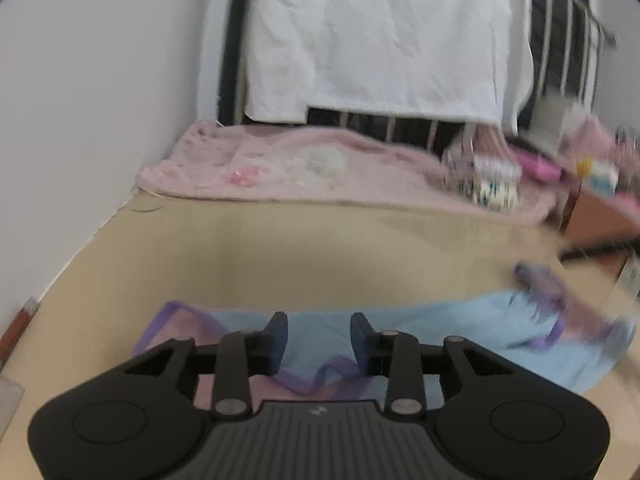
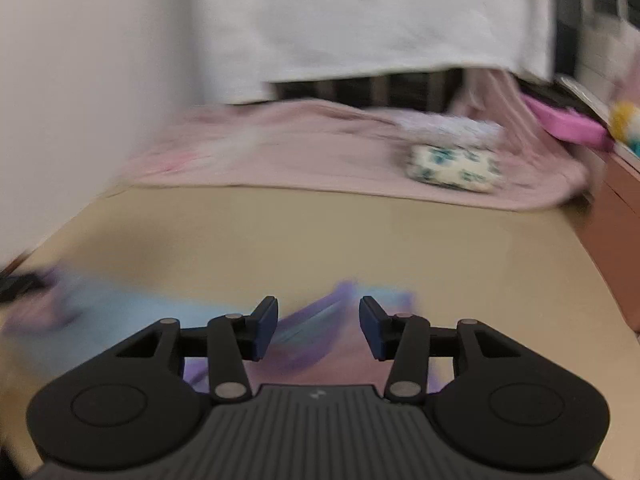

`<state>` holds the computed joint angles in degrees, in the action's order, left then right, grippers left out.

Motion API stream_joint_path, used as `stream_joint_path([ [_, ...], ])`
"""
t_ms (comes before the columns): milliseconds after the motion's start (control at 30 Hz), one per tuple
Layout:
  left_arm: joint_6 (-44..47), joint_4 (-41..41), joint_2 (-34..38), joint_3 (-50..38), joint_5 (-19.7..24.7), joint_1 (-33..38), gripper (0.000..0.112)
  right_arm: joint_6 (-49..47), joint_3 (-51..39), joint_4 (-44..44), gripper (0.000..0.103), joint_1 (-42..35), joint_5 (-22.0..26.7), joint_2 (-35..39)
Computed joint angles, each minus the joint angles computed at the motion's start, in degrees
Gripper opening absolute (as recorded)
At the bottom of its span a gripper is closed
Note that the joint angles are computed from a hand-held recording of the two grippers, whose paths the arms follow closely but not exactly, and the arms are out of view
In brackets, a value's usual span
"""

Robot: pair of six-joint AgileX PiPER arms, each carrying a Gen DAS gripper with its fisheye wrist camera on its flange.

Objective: Fold clothes

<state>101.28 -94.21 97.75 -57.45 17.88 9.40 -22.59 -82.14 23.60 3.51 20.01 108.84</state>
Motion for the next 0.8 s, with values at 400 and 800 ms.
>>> stream_joint_path([
  [400, -10.95, 12.27, 2.35, -1.05, -3.44, -2.2, 0.042, 30.05, -1.19, -21.63, 0.004, 1.33, -11.86, 5.72],
  [800, -18.13, 18.64, 0.81, -1.52, -3.31, 0.09, 0.048, 59.16, 45.33, -48.24, 0.037, -10.76, -41.95, -19.0],
])
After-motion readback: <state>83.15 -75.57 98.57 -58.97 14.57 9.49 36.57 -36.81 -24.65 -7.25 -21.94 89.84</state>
